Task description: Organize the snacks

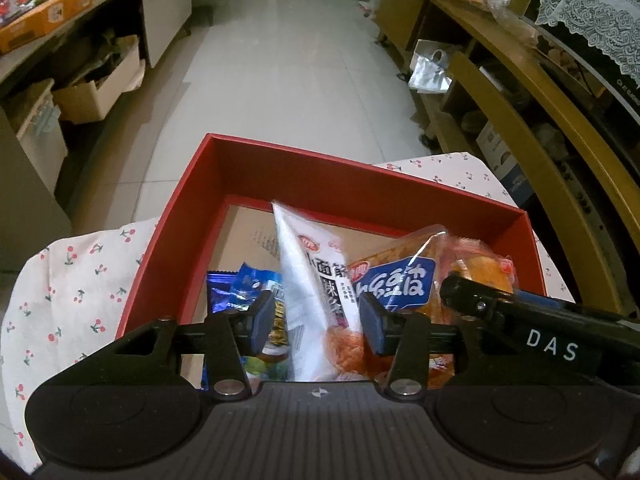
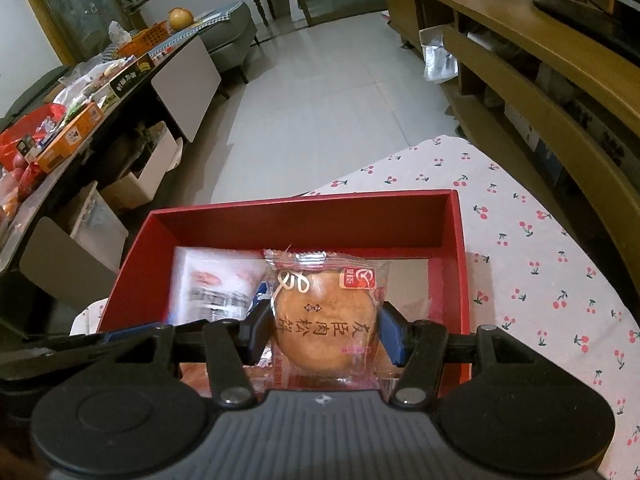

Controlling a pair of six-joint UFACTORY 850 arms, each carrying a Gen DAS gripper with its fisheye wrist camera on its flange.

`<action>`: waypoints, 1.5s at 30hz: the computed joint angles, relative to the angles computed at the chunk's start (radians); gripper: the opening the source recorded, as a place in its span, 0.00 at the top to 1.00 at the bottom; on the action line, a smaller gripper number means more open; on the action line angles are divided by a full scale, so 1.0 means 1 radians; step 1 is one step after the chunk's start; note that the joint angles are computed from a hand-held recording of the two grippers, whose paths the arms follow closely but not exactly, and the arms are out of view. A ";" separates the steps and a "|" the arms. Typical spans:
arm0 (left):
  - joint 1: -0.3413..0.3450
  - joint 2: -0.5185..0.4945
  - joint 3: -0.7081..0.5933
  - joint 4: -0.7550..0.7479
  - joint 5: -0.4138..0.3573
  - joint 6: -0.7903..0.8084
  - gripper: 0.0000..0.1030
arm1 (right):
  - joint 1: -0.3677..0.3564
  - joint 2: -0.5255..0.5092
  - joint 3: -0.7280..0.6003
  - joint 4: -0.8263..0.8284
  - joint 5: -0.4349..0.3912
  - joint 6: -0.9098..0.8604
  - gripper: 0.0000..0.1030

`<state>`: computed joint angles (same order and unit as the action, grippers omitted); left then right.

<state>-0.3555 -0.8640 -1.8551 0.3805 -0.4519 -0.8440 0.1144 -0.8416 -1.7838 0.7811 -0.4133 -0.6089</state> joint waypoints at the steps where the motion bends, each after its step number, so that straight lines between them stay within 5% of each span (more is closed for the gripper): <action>1: -0.001 0.002 0.002 0.016 -0.001 -0.014 0.40 | 0.000 0.001 0.002 0.000 0.005 -0.001 0.39; 21: -0.012 0.074 0.091 0.086 0.061 -0.088 0.30 | -0.006 0.078 0.088 0.068 0.066 -0.066 0.39; 45: -0.039 0.247 0.340 0.182 0.148 -0.204 0.26 | -0.010 0.285 0.372 0.368 0.075 -0.423 0.38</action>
<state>-0.3948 -0.6175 -1.5148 0.5623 -0.3039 -1.0480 0.1049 -0.5568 -1.4119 1.1492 -0.3379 -1.0319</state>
